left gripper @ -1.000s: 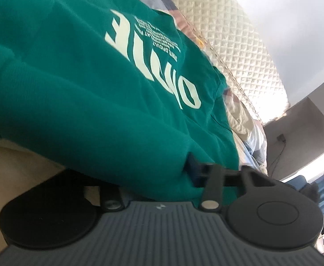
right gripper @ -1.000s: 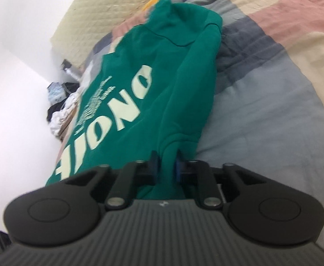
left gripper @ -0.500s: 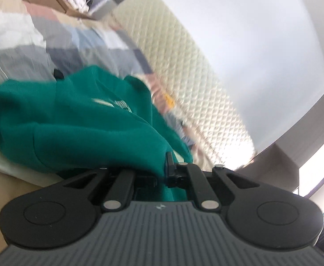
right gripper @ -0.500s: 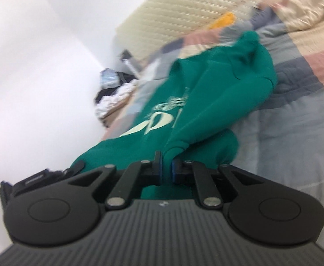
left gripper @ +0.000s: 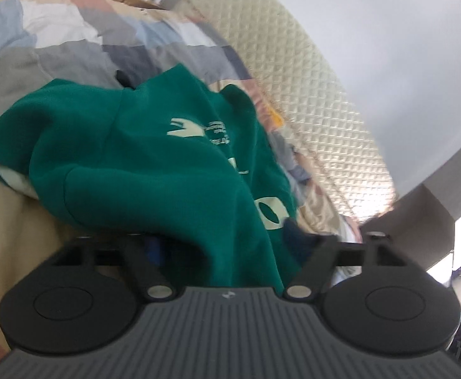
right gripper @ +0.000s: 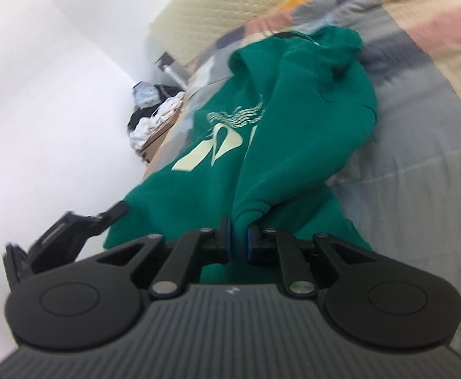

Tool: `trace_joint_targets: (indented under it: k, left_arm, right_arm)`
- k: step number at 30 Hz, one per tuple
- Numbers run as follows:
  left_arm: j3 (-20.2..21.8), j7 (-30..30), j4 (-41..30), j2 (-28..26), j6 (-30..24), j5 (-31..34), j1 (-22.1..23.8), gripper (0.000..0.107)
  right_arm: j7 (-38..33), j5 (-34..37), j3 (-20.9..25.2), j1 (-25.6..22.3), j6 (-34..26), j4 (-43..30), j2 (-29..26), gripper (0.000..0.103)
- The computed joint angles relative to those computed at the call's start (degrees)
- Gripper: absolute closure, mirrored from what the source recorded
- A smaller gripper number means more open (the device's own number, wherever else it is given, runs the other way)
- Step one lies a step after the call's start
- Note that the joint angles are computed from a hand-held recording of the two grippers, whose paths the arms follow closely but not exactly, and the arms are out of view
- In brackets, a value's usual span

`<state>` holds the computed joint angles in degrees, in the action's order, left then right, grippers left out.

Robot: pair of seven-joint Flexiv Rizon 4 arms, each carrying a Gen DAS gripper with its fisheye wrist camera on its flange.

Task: Fold large clothes
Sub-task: 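Lift the hoodie with both grippers and shake it out above the bed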

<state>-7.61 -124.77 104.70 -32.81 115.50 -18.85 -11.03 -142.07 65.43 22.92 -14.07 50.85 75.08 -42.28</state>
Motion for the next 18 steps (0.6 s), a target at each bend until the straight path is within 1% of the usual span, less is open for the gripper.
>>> trace_joint_targets:
  k: [1, 3, 4, 6, 8, 10, 12, 14, 15, 16, 17, 18]
  left_arm:
    - [0.1, 0.4, -0.3, -0.3, -1.0, -0.1, -0.1, 0.026]
    - [-0.4, 0.8, -1.1, -0.7, -5.0, -0.6, 0.3, 0.026]
    - [-2.1, 0.7, -1.6, -1.0, -7.2, -0.1, 2.0, 0.026]
    - [-6.0, -0.5, -1.5, -1.7, -8.7, 0.9, 5.5, 0.026]
    - [-10.8, -1.9, -1.8, -3.5, -7.3, 3.1, 9.8, 0.026]
    - [-15.5, -3.2, -2.3, -5.5, -4.9, 6.7, 13.8, 0.026]
    - [-19.4, -4.9, -3.6, -8.0, -3.4, 10.5, 17.1, 0.027]
    - [-20.5, -5.5, -5.4, -9.9, -2.7, 13.2, 17.9, 0.028]
    - [-21.3, -5.4, -6.4, -10.8, -2.6, 14.9, 18.6, 0.031]
    - [-22.2, -5.2, -7.2, -11.5, -2.8, 16.6, 19.2, 0.04]
    - [-21.6, -4.9, -7.7, -11.5, -3.3, 17.0, 18.8, 0.051]
    - [-20.1, -4.5, -8.1, -11.0, -4.1, 16.6, 17.5, 0.058]
  right_arm:
    - [1.8, 0.1, -0.3, 0.0, -0.6, -0.8, -0.7, 0.073]
    - [4.9, 1.3, -0.2, -0.4, -1.0, -1.8, -1.9, 0.034]
    - [6.5, 1.9, -0.2, -0.6, -0.9, -2.5, -2.6, 0.028]
    - [8.5, 2.3, -0.1, -1.0, -2.1, -4.4, -4.3, 0.027]
    - [10.1, 1.5, -0.3, -0.4, -2.6, -6.6, -6.1, 0.027]
    - [12.3, -0.5, -1.0, 1.1, -2.3, -9.1, -8.3, 0.028]
    - [15.3, -2.5, -0.6, 1.3, -4.9, -12.5, -11.0, 0.028]
    - [15.9, -3.2, 0.5, 1.2, -6.3, -15.5, -13.5, 0.028]
    - [16.8, -3.7, 0.7, 1.4, -7.0, -16.7, -14.5, 0.029]
    - [17.6, -3.9, 1.2, 1.2, -7.9, -17.8, -15.5, 0.031]
    - [18.3, -4.3, 1.5, 1.1, -8.5, -18.5, -16.2, 0.04]
    - [18.5, -4.9, 1.5, 1.3, -8.7, -18.8, -16.4, 0.056]
